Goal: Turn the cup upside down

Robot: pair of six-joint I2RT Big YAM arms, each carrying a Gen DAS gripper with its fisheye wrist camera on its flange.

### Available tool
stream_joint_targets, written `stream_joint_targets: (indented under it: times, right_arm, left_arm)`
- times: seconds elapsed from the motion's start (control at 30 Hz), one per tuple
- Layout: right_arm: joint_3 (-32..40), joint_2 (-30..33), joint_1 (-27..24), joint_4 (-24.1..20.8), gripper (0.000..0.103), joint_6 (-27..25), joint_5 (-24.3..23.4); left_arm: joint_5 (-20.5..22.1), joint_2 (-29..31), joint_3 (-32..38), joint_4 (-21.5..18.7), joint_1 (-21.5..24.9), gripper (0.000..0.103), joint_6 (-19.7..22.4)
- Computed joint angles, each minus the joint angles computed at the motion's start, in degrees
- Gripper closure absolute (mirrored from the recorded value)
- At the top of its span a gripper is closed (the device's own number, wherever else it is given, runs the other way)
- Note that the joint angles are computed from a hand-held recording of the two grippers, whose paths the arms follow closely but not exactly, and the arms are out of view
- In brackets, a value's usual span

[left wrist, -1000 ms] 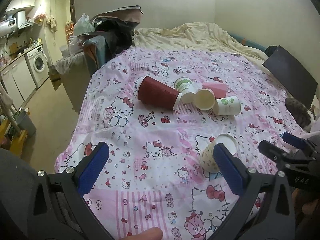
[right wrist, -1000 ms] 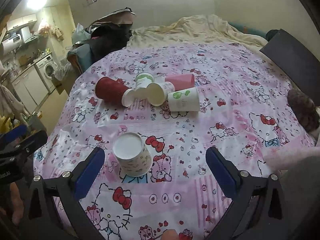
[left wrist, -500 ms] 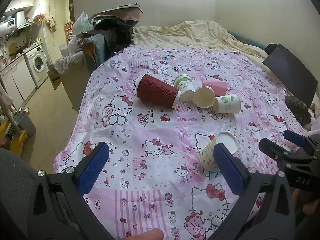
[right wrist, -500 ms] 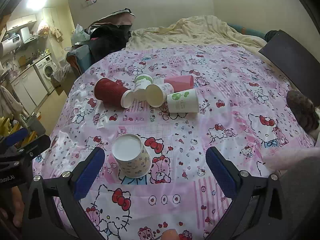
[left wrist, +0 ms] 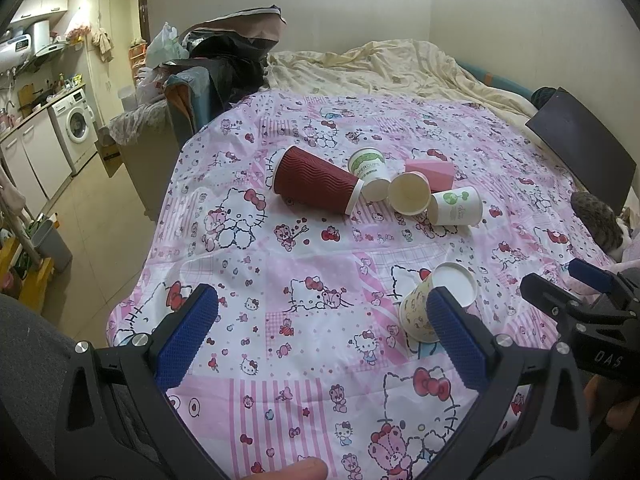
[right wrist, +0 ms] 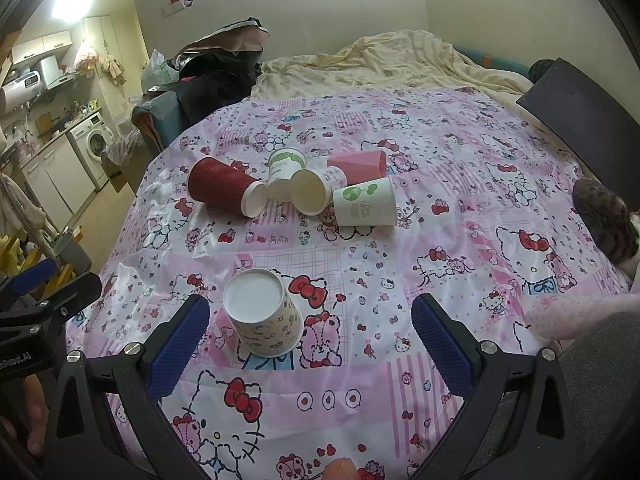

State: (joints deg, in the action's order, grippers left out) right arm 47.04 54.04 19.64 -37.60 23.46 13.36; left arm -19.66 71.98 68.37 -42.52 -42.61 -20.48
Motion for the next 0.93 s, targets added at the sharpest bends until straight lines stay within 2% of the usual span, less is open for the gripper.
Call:
stream_joint_targets:
  times: [0.93]
  right_arm:
    - [0.1,0.1,0.0,0.0,0.0,-0.1,0.1]
  left_arm:
    - [0.8,-0.1,-0.4,-0.2,0.5,0.0,-0.7]
